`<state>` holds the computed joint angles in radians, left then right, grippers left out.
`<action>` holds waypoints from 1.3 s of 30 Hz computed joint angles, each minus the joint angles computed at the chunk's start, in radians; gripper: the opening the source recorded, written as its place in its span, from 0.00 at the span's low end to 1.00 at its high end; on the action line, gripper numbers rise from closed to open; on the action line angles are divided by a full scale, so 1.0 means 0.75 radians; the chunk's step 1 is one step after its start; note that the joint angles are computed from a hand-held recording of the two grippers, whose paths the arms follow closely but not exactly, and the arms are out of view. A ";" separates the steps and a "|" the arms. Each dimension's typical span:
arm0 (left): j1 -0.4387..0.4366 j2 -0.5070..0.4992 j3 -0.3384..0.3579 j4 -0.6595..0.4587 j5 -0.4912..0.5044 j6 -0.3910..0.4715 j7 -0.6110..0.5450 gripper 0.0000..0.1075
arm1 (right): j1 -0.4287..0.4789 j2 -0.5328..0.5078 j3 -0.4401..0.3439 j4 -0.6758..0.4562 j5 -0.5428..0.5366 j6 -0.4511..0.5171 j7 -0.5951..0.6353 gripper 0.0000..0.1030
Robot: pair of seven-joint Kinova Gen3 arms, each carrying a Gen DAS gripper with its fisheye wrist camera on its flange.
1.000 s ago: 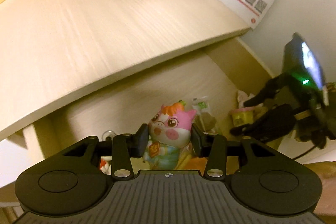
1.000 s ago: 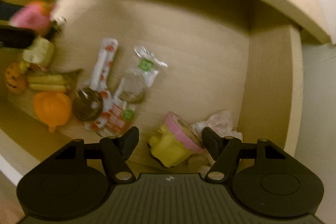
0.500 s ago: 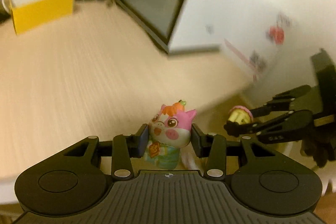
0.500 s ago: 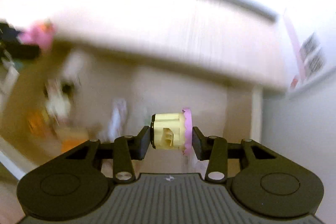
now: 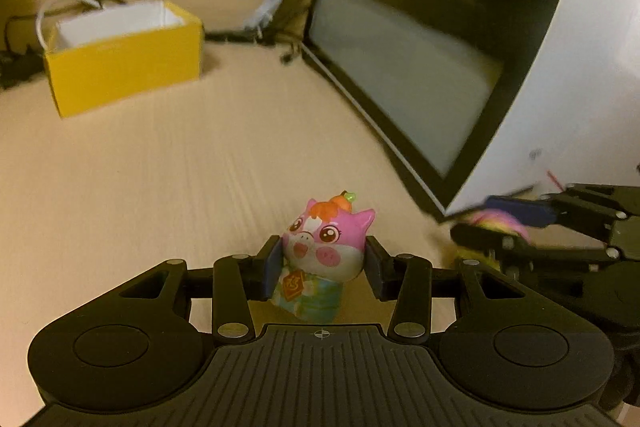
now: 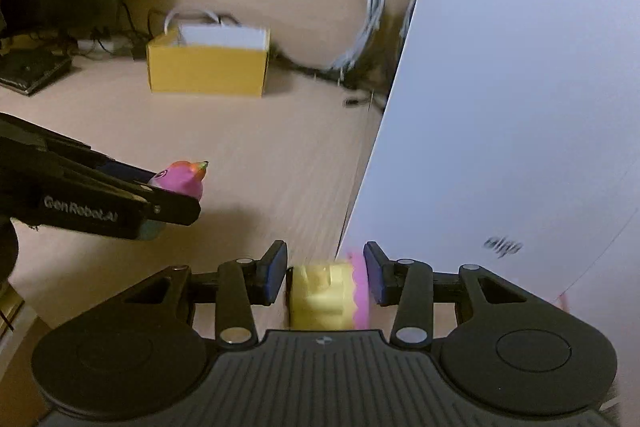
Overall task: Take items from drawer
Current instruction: 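Carry both toys up onto the desk and open the left gripper to release the cat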
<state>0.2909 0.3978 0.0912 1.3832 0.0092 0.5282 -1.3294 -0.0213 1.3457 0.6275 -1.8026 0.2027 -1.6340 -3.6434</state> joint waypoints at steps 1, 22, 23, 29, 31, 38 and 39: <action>-0.014 0.000 0.015 0.008 0.010 -0.001 -0.016 0.46 | 0.006 -0.008 0.010 -0.019 0.006 0.011 -0.013 0.27; -0.040 -0.152 0.043 0.132 -0.058 -0.115 -0.075 0.45 | -0.127 0.036 -0.027 0.460 0.167 -0.251 -0.266 0.92; -0.013 -0.160 0.018 0.148 -0.064 -0.115 -0.059 0.45 | -0.103 0.007 0.035 0.476 0.156 -0.305 -0.244 0.92; -0.017 -0.237 0.034 0.255 0.017 -0.076 -0.028 0.45 | -0.037 0.110 0.050 0.340 0.204 -0.492 -0.195 0.83; -0.004 -0.258 0.030 0.281 0.019 -0.049 0.014 0.44 | -0.029 0.154 0.023 0.273 0.226 -0.450 -0.230 0.64; -0.008 -0.317 0.069 0.370 0.033 -0.010 -0.057 0.44 | 0.033 0.166 -0.001 -0.020 0.220 -0.120 -0.265 0.43; -0.011 -0.317 0.071 0.372 0.036 0.002 -0.073 0.44 | 0.033 0.152 0.005 -0.039 0.217 -0.089 -0.258 0.43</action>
